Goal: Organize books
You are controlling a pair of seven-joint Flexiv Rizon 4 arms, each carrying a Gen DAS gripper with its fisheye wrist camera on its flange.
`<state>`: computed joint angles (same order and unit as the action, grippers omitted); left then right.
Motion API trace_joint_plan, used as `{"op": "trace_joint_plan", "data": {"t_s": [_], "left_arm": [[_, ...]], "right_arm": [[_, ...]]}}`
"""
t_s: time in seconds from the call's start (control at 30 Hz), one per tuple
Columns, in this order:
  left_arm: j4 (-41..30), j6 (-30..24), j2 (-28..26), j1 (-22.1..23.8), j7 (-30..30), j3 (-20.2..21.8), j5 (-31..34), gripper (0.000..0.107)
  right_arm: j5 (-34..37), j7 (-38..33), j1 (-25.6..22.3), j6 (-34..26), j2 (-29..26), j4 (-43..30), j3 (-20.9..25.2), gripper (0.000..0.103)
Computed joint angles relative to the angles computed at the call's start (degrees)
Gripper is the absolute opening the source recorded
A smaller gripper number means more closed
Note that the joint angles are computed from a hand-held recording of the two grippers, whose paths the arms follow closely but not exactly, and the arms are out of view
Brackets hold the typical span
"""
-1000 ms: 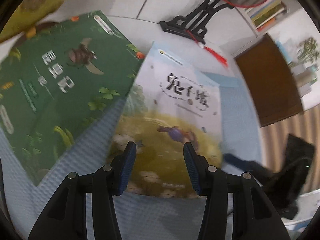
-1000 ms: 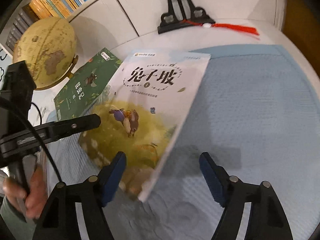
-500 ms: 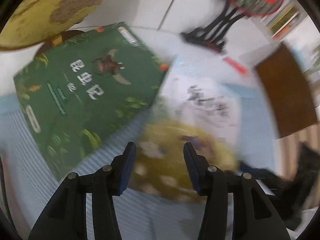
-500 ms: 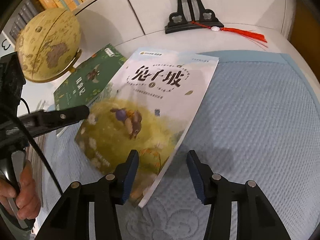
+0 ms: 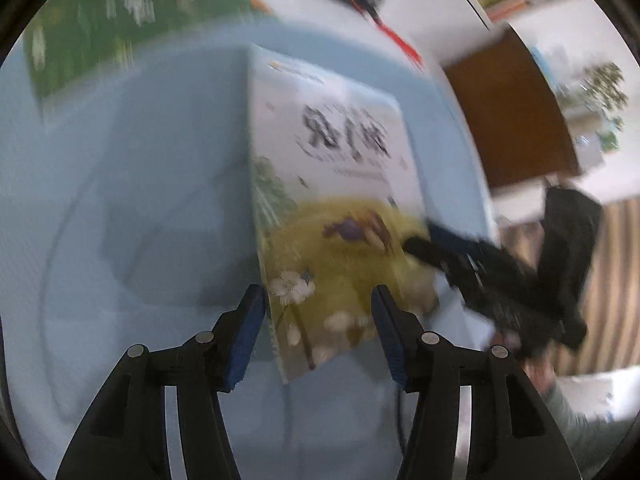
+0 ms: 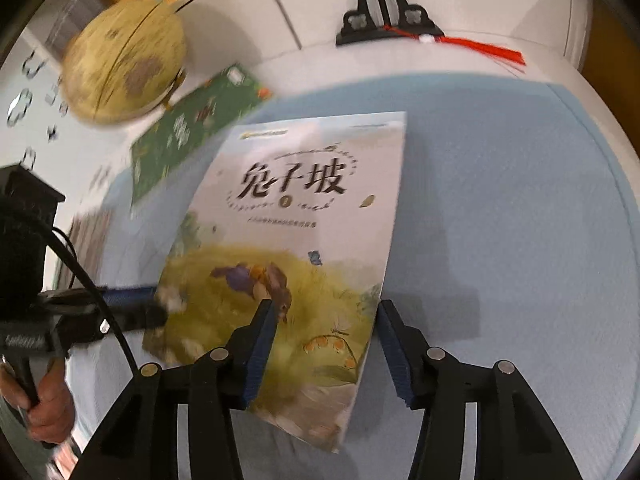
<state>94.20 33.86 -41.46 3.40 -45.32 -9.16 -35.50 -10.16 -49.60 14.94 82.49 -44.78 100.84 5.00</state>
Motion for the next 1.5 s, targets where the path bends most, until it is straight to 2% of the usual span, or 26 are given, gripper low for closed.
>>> {"op": "trace_joint_plan", "data": {"t_s": [0.07,0.13,0.23,0.3,0.37,0.43,0.57,0.6,0.63,0.67,0.7,0.73,0.8,0.83,0.87,0.9,1.0,1.03,1.13,1.2,1.3,1.33,1.37,1.43,1.47,1.5], "left_arm": [[7.62,0.60,4.03,0.47,1.55,0.23,-1.05,0.051],[15.19,4.11,8.09,0.02,3.87,0.74,-2.45,0.051],[23.15,13.58,12.73,-2.14,4.62,1.37,-5.89,0.051],[25.41,18.68,13.92,-3.81,3.07,1.84,-5.87,0.051],[26.27,22.57,13.70,-5.07,1.53,1.90,-4.65,0.051],[27.45,25.44,13.89,-4.97,0.91,0.23,-6.79,0.067],[27.09,29.73,13.22,-6.96,-3.20,0.11,-3.85,0.070],[28.20,30.91,13.44,-5.65,-1.51,-2.30,-6.63,0.071],[28.44,31.68,13.24,-4.85,-0.75,-4.06,-9.22,0.070],[28.89,30.93,13.54,-3.42,0.52,-5.78,-12.37,0.070],[29.54,28.24,14.31,-1.02,3.56,-8.26,-18.91,0.070],[30.33,22.85,15.50,2.98,7.75,-11.65,-28.24,0.070],[30.94,10.15,16.46,8.21,12.12,-13.98,-42.08,0.069],[30.92,6.64,16.37,9.12,12.41,-14.16,-45.75,0.067],[30.45,6.09,16.18,8.68,12.45,-13.61,-46.44,0.067],[30.05,7.73,16.04,7.22,12.51,-12.87,-45.90,0.067],[29.85,17.26,15.16,0.75,10.32,-9.72,-40.91,0.063],[29.61,17.64,14.38,-0.40,9.76,-9.16,-40.68,0.046],[28.85,19.42,12.69,-3.97,7.58,-7.24,-40.31,0.017],[28.69,20.62,12.07,-6.32,6.35,-5.58,-39.20,0.014],[28.24,14.07,11.72,-6.09,6.70,-5.06,-42.80,0.014],[28.25,9.72,11.73,-4.96,7.19,-5.33,-45.65,0.014],[27.90,5.85,11.42,-4.03,6.60,-5.25,-47.23,0.014],[27.31,-0.36,10.48,-2.94,5.75,-5.10,-50.26,0.014],[26.88,-2.36,10.04,-2.91,5.31,-4.87,-51.11,0.014],[26.65,-4.11,9.80,-2.89,4.81,-4.41,-51.50,0.014]], "right_arm": [[0.66,-1.59,-0.67,1.86,2.58,5.59,2.11,0.051],[1.50,-2.10,-0.23,4.17,4.70,10.72,3.13,0.051],[0.95,1.24,6.67,6.18,7.75,16.50,-3.09,0.051],[0.14,3.80,10.48,6.68,9.05,18.93,-6.81,0.051],[-0.87,4.36,11.17,6.95,9.01,19.64,-7.37,0.051],[-2.36,5.13,13.96,8.09,8.97,20.72,-10.18,0.051],[-2.64,3.16,10.87,11.12,8.85,21.49,-6.27,0.051],[-1.91,2.41,9.60,12.01,8.58,21.50,-4.65,0.051],[-1.66,2.74,9.92,12.88,8.53,21.97,-4.90,0.051],[-0.32,2.44,11.84,13.28,8.74,22.66,-6.67,0.051],[-1.34,3.22,12.43,13.74,8.95,23.41,-7.76,0.051],[-1.47,2.83,11.41,13.96,9.02,23.60,-6.99,0.051],[-1.62,1.90,4.80,16.42,8.43,23.70,-0.79,0.051],[1.00,-0.61,0.80,17.23,7.63,22.92,3.68,0.051],[-0.12,-0.05,-2.29,18.38,6.93,22.85,6.39,0.051],[-0.07,-0.09,-3.89,19.03,6.42,22.70,7.93,0.051],[0.16,0.34,-4.91,20.34,5.94,22.81,9.06,0.051],[0.14,0.42,-4.79,20.51,5.93,22.89,8.96,0.051],[-0.18,0.77,-5.21,20.11,6.38,23.25,9.54,0.051],[-1.04,1.11,-8.41,19.42,6.20,23.12,12.70,0.051],[-2.10,1.72,-14.10,18.53,6.43,23.69,18.13,0.052],[-3.09,2.26,-16.20,18.04,6.73,24.04,19.71,0.052],[-3.17,1.49,-19.91,18.78,5.86,24.03,23.14,0.054],[-5.03,2.04,-27.60,21.38,3.04,24.32,29.81,0.072],[-8.48,4.23,-31.60,24.24,0.58,24.78,32.50,0.081],[-8.48,2.69,-34.93,25.50,-2.03,24.36,35.95,0.085]]}}
